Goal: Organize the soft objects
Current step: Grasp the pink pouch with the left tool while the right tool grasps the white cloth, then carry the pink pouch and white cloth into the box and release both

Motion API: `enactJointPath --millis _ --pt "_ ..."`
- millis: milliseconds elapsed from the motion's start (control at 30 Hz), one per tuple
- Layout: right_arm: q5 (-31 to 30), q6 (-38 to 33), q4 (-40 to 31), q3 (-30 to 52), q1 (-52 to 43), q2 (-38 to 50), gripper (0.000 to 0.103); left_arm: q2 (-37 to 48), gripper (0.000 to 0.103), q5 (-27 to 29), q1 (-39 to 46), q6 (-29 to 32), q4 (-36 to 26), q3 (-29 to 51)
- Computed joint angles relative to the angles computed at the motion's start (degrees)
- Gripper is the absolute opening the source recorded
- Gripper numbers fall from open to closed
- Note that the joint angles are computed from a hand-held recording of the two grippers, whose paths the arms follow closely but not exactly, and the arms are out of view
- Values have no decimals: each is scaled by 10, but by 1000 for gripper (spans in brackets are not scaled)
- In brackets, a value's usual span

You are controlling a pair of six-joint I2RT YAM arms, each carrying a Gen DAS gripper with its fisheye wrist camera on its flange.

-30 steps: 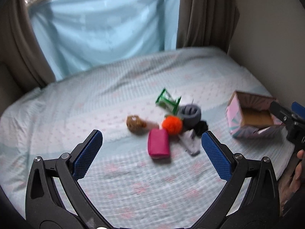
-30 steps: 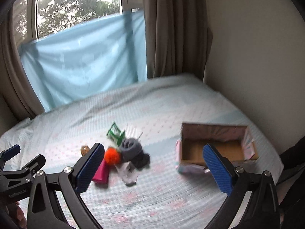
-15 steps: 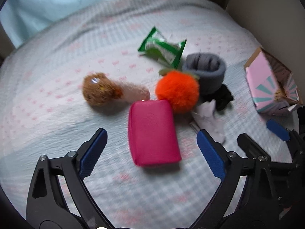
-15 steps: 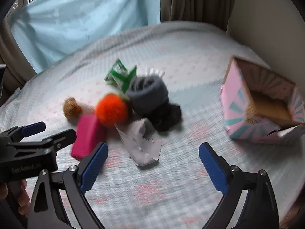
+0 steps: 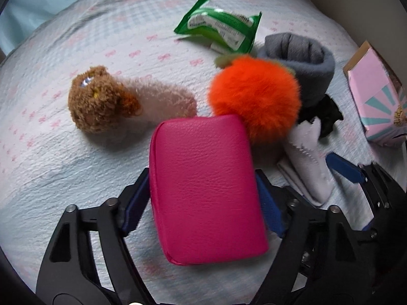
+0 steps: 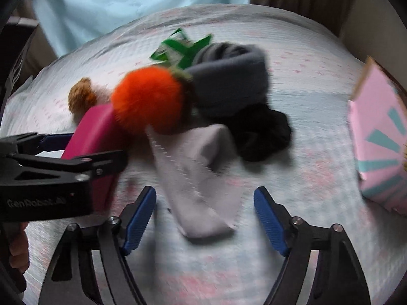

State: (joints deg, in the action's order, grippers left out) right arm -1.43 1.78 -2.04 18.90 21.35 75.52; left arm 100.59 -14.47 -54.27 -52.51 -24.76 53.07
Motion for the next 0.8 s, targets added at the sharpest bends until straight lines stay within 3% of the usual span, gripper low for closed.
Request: enactJointPath --millis 200,467,667,800 --pt "-10 -21 44 27 11 54 53 0 64 1 3 -8 -6 1" --pt "-25 -20 1 56 9 54 22 -27 49 -7 -1 -33 -10 -15" --pt "-17 -13 -58 65 13 -1 17 -68 46 -20 -14 -56 -51 -23" --pt "-11 0 -149 86 18 -84 17 -113 46 -36 -34 -83 -114 -7"
